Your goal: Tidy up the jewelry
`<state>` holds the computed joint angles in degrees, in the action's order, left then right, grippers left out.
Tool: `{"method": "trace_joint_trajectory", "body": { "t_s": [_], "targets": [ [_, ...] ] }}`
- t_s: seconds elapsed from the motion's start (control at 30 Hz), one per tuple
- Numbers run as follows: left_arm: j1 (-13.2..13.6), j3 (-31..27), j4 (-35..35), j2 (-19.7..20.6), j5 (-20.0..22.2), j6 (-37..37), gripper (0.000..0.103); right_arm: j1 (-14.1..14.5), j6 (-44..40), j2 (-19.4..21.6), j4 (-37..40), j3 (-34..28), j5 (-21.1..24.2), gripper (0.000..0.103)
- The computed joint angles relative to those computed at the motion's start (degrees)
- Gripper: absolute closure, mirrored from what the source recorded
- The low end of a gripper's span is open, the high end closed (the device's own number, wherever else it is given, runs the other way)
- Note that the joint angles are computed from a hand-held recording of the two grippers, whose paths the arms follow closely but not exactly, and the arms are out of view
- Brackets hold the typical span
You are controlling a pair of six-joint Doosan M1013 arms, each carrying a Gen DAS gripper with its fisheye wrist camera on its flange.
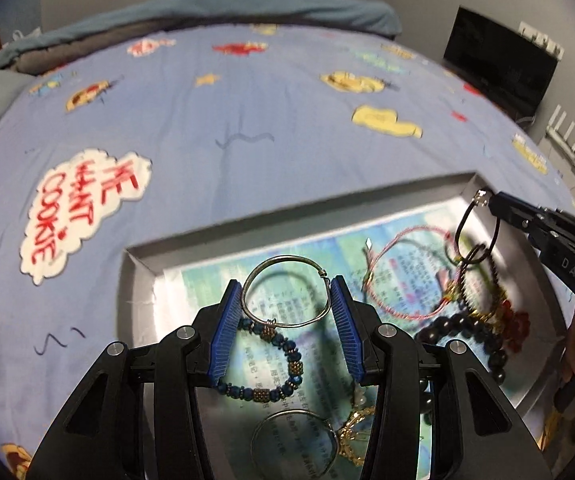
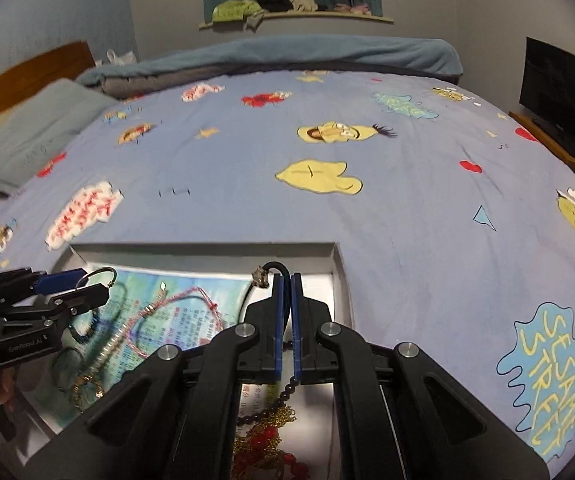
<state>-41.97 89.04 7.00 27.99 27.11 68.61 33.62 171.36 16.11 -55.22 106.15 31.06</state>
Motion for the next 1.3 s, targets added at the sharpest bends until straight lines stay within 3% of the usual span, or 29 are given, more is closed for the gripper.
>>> {"method": "trace_joint_trajectory", "body": {
  "t_s": [0.27, 0.3, 0.4, 0.5, 0.57, 0.63, 0.77, 0.83, 0.93, 1.1, 1.3],
  "targets": [
    [-0.03, -0.43, -1.67, 0.36, 1.74, 3.41, 0.052, 0.21, -0.83, -0.38, 0.6, 0.34, -1.49, 0.097],
    [-0.1, -0.51, -1.32, 0.4, 1.53, 3.23, 0.05, 0.27, -0.58, -0.53, 0.4, 0.41, -1.59, 0.091],
    [-0.78, 0.6, 5.16, -0.49, -0.36, -2.53, 0.041, 0.6, 1.11, -1.47, -0.76, 1.1, -2.06, 0.059],
    [-1.48, 2.56, 11.76, -2.22, -2.69, -9.44, 0.04, 1.38, 3.59, -2.74, -2.68, 2.11, -1.42, 0.058],
    [-1.71, 3.8, 13.55, -3.42, -3.94, -11.74, 0.037, 1.82, 5.94, -3.95, -3.87, 3.26, -1.5, 0.053],
    [-2.07, 5.69, 16.75, -5.09, -5.78, -15.05, 0.028, 2.45, 8.53, -5.21, -5.28, 4.52, -1.33, 0.038],
    [-2.9, 8.69, 23.71, -7.74, -6.87, -22.48, 0.025, 3.97, 11.18, -7.03, -7.09, 6.17, -0.11, 0.033],
    [-3.32, 10.48, 27.5, -9.23, -7.22, -26.79, 0.023, 4.87, 12.56, -7.98, -8.22, 7.1, 0.04, 0.018],
    [-3.82, 12.86, 33.83, -10.96, -7.71, -33.99, 0.014, 6.47, 13.05, -9.04, -10.03, 8.01, 1.29, 0.006],
    [-4.7, 16.69, 38.92, -13.8, -6.87, -41.63, 0.01, 8.92, 12.41, -10.14, -10.08, 9.19, 3.56, 0.006],
    [-6.24, 19.72, 37.69, -15.94, -5.32, -44.75, 0.009, 10.59, 13.32, -10.56, -6.57, 10.77, 4.48, 0.006]
  ]
}}
